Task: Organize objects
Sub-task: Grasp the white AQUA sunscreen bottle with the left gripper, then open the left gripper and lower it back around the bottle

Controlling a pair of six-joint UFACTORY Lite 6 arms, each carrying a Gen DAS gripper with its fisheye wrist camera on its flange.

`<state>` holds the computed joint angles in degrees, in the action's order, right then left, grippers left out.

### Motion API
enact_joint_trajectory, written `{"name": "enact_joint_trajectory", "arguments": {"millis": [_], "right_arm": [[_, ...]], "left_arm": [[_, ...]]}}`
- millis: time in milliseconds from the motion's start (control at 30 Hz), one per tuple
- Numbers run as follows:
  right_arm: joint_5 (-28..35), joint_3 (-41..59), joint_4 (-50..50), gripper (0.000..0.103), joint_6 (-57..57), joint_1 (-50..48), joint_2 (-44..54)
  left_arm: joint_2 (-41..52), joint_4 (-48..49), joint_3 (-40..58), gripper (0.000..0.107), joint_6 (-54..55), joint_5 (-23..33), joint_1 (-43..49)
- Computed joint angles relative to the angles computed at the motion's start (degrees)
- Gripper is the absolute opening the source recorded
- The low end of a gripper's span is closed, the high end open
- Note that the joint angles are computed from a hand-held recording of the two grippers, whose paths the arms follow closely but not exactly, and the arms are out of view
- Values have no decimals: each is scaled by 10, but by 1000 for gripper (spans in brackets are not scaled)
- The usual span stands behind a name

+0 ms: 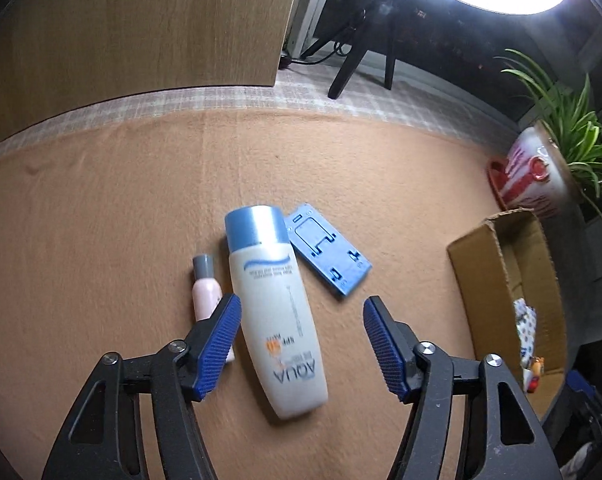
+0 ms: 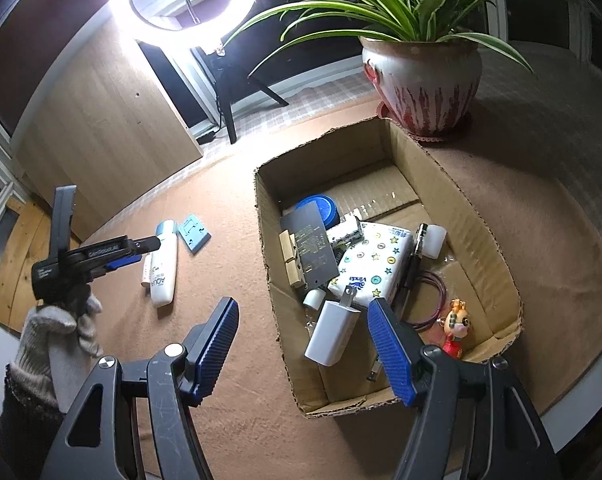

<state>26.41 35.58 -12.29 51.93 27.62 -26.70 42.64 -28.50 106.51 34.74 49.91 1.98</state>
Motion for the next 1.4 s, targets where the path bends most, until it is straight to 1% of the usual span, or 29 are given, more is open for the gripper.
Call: {"name": "enact_joint_trajectory", "arguments": {"millis": [133, 267, 500, 533, 567, 633, 700, 867, 1033, 1200, 1400], "right_arm": [[-2, -6, 18, 63, -15, -8, -4], [-7, -13, 43, 63, -34, -15, -5], [-6, -19, 51, 63, -39, -17, -10], [-6, -20, 53, 63, -40, -18, -10], [-6, -22, 55, 63, -42, -19, -11], [-6, -24, 61, 63, -47, -23, -12], [-5, -27, 66, 63, -51, -26, -15], [-2, -25, 69, 63, -55, -28, -18], [-8, -16, 69, 63, -55, -21, -6], [-19, 1, 65, 63, -47, 1, 21], [-38, 32, 67, 63, -45, 31, 66]], "left_arm": [[51, 31, 66, 66, -37, 9, -11], [79, 68, 101, 66, -65, -4, -26], [148, 124, 188, 66, -122, -5, -36], [164, 128, 210, 65, -130, 1, -36], [168, 130, 215, 64, -130, -4, -38], [179, 133, 231, 54, -128, 5, -39], [184, 124, 234, 53, -121, 13, -40], [123, 114, 125, 50, -97, -39, -44], [58, 71, 16, 50, -46, -68, -39], [-26, 7, -124, 50, 18, -101, -31], [-147, -66, -309, 50, 114, -142, -19]]}}
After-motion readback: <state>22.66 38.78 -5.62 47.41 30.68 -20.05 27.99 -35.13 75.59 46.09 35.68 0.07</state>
